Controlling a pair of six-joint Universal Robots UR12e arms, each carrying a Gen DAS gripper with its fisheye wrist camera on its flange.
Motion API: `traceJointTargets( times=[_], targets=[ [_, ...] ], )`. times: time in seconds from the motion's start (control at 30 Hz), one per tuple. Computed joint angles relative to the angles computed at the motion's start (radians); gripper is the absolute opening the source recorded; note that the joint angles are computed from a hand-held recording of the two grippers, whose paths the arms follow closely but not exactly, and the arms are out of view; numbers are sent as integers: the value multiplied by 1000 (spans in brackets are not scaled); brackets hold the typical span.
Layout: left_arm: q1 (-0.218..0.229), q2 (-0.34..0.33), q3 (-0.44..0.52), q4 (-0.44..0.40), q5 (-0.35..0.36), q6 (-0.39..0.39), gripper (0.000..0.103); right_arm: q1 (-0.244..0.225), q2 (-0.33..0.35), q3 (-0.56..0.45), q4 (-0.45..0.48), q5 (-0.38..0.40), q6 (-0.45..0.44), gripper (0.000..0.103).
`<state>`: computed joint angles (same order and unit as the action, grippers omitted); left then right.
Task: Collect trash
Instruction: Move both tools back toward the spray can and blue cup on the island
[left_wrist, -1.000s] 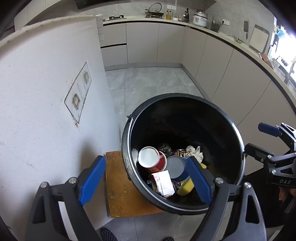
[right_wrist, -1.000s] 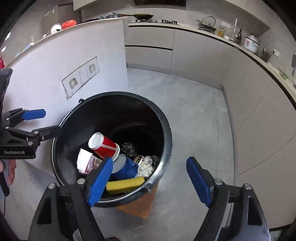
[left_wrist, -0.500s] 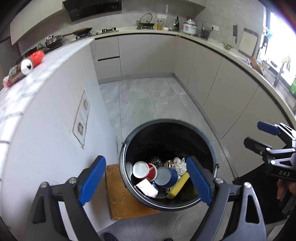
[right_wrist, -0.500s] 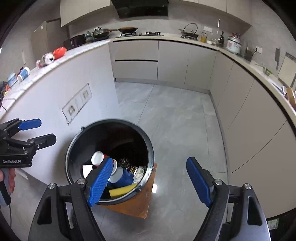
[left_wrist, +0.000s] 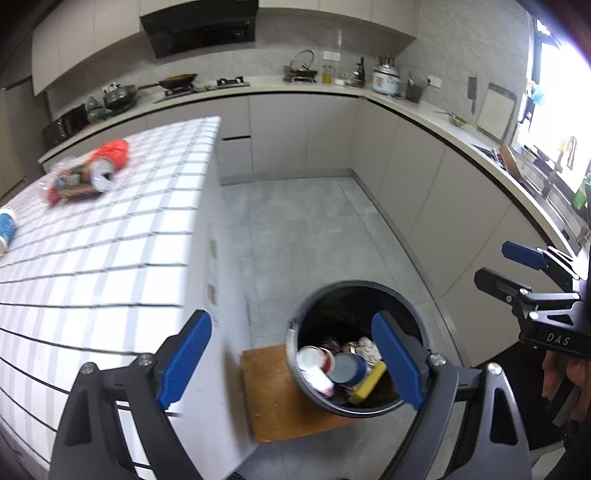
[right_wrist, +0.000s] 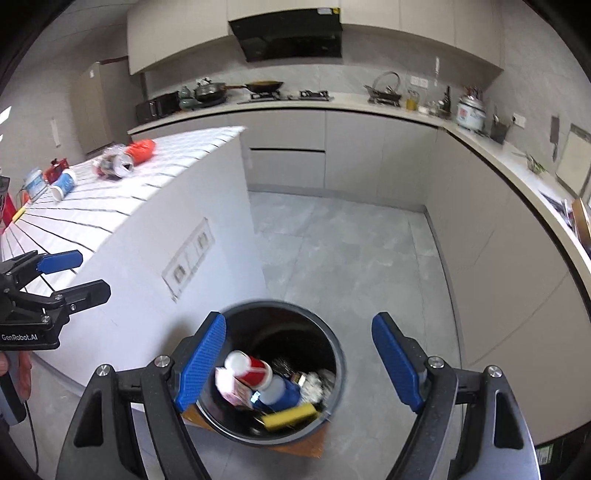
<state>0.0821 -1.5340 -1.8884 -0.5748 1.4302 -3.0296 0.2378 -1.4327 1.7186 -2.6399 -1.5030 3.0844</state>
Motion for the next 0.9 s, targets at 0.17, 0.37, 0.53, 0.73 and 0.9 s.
traceJointTargets(
  times=[0.17,0.37,0.53,0.73,0.9],
  targets=[
    [58,17,-7,12,-3,8,90,52,43,-70,-1,5,-1,83],
    [151,33,-18,13,-31,23,90,123,107,-169,24,-12,-16,83],
    [251,24,1,-8,-51,41,90,188,183,-288,58,-34,-5,83],
    [358,-27,46,-33,-65,87,90,261,309,-467,110,-60,29,83],
    [422,-74,89,-44,-87,129,90,310,423,-635,184,-77,40,83]
  ],
)
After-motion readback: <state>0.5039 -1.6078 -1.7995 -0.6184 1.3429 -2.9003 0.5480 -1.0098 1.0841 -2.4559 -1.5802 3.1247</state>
